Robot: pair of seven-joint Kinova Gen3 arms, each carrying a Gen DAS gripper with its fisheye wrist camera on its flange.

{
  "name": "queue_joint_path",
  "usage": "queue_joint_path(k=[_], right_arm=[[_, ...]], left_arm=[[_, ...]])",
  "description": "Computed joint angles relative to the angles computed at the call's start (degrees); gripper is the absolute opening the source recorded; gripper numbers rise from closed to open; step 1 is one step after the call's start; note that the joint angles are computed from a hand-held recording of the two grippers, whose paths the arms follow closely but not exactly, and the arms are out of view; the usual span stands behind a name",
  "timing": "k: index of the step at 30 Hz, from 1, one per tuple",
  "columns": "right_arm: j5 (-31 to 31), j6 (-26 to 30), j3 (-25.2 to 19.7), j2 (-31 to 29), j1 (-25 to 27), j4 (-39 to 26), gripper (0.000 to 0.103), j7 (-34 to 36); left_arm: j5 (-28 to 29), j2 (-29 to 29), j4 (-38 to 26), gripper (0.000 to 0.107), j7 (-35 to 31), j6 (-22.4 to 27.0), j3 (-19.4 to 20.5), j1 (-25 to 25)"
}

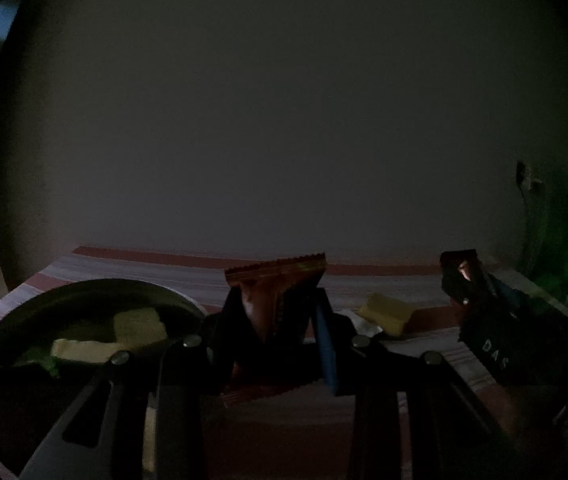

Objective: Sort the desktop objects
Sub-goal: 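Carry the red packet over the metal pan and open both tools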

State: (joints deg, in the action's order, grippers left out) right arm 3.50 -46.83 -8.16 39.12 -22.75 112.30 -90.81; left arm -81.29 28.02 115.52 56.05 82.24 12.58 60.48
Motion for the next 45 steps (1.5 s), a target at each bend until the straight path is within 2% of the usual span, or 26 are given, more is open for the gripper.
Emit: queue_joint_path(k=[4,7,11,19,27,31,38,45], right_arm=[[3.13,-0.2,-0.75,-0.18,1.79,0.94,0.042,-1.31],[3.58,-0.62,-1.43,-1.47,1.3,2.89,0.042,-1.75],[1.98,0.12,-1.69,-2.91,-1.45,4.15,0.042,-1.07],[4.95,1.88,-3.61,-4.62,-3.72,4.41,0.042,-1.41],[8.05,3.73,-5.26,-7.21,-5.78,4.73,0.042,-1.51],[7.14,4.92,-5.26,-7.18,-8.14,3.17,0.042,-0.33],[5.45,10.21,-5.38,-7.19,-11.16,-1.15,0.042,0.47],[0.76,20.65,-3.94,-6.14,-15.88,-8.63,0.042,3.74]], left_arm=[[2.06,-1.25,1.36,0.033,1.49,1.02,0.53,0.64],[3.7,-2.18,2.56,0.033,2.73,2.19,1.05,1.18],[5.87,-2.88,3.6,0.033,4.16,3.86,1.75,1.81],[11.26,-6.52,7.61,0.033,7.55,6.67,3.37,1.42],[16.89,-10.36,12.26,0.033,11.09,6.34,4.9,-0.4],[18.35,-11.97,15.23,0.033,13.3,5.96,5.32,-1.63],[20.47,-14.33,18.38,0.033,14.69,4.9,6.26,-4.21],[22.71,-16.19,20.16,0.033,14.6,3.13,6.77,-6.39]])
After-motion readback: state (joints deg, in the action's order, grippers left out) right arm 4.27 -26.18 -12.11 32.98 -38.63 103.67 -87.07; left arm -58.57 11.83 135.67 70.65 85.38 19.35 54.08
